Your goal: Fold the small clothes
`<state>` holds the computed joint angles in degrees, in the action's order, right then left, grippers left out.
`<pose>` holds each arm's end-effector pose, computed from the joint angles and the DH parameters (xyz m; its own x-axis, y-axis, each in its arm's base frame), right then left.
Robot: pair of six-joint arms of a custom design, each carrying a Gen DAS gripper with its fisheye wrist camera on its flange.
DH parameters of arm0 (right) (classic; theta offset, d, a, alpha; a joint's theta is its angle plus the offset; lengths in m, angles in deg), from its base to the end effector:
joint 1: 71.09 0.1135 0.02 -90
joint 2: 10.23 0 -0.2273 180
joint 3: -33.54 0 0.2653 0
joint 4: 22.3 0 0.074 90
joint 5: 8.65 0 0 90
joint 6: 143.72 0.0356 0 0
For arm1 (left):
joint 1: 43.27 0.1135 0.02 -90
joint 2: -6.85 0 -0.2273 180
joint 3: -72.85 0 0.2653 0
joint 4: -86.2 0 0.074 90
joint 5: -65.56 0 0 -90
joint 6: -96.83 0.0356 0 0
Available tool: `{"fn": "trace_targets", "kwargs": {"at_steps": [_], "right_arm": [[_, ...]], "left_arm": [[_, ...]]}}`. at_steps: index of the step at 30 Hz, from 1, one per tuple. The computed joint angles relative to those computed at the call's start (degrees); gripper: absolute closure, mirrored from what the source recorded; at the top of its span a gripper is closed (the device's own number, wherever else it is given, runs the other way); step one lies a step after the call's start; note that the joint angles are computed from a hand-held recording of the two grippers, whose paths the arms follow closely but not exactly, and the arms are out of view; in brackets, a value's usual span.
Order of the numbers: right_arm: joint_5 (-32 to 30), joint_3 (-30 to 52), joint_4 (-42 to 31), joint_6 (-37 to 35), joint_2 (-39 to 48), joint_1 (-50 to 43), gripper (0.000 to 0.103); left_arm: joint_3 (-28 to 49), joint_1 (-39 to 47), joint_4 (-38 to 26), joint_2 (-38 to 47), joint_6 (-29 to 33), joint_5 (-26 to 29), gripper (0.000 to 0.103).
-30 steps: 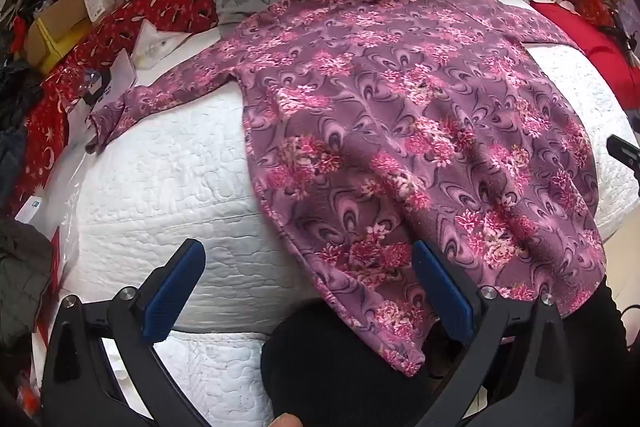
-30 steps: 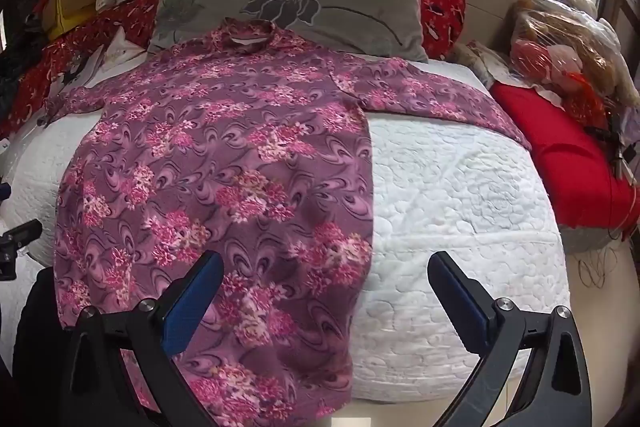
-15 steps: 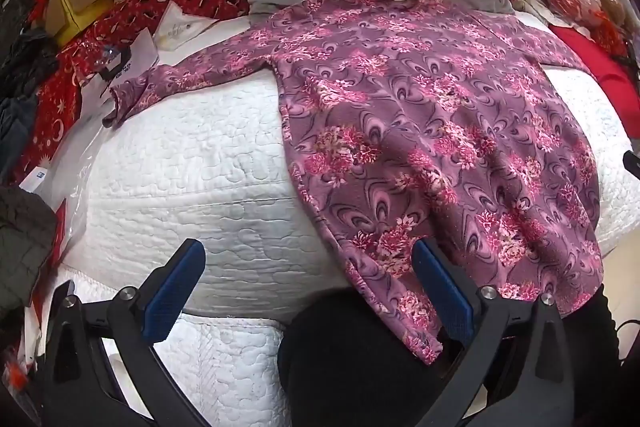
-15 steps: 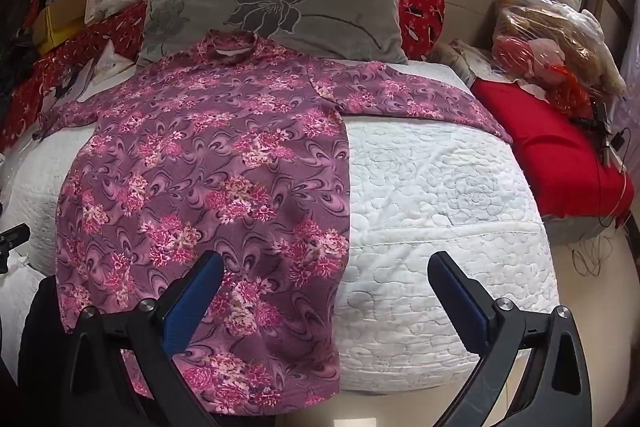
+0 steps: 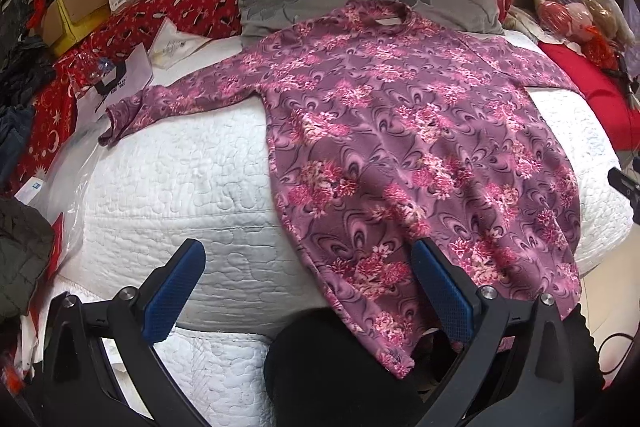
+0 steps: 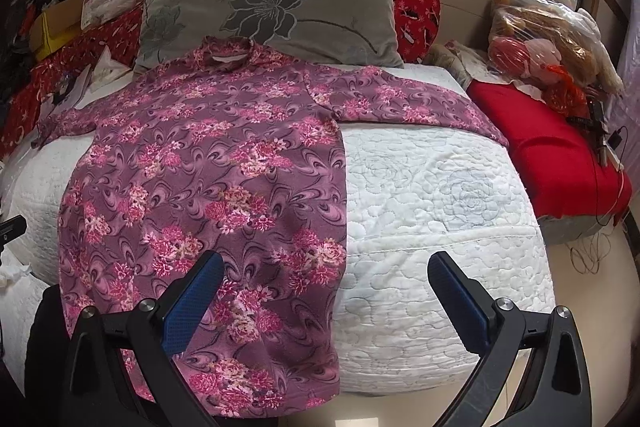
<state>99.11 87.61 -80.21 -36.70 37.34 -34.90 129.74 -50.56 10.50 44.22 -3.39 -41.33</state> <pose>0.1658 0.1079 0.2270 -0.7228 -0.1835 -0.6662 -0.2062 0.9775 -0.0454 0.1497 -0.0087 0.2503 -0.8041 -0.0683 -0.5906 -0.1846 0.9730 0.1388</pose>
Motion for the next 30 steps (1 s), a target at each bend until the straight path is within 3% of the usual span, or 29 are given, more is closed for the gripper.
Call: {"fn": "trace_targets", "kwargs": {"at_steps": [14, 30], "right_arm": [[-0.9, -1.5, -1.9, -0.4, -3.3, -2.1, 0.001], [-0.1, -1.2, -1.6, 0.0, -3.2, -1.1, 0.001]], "left_arm": [[-0.9, -4.3, -0.3, 0.5, -2.3, -1.7, 0.000], [-1.5, -3.2, 0.0, 0.9, -2.0, 0.3, 0.000]]}}
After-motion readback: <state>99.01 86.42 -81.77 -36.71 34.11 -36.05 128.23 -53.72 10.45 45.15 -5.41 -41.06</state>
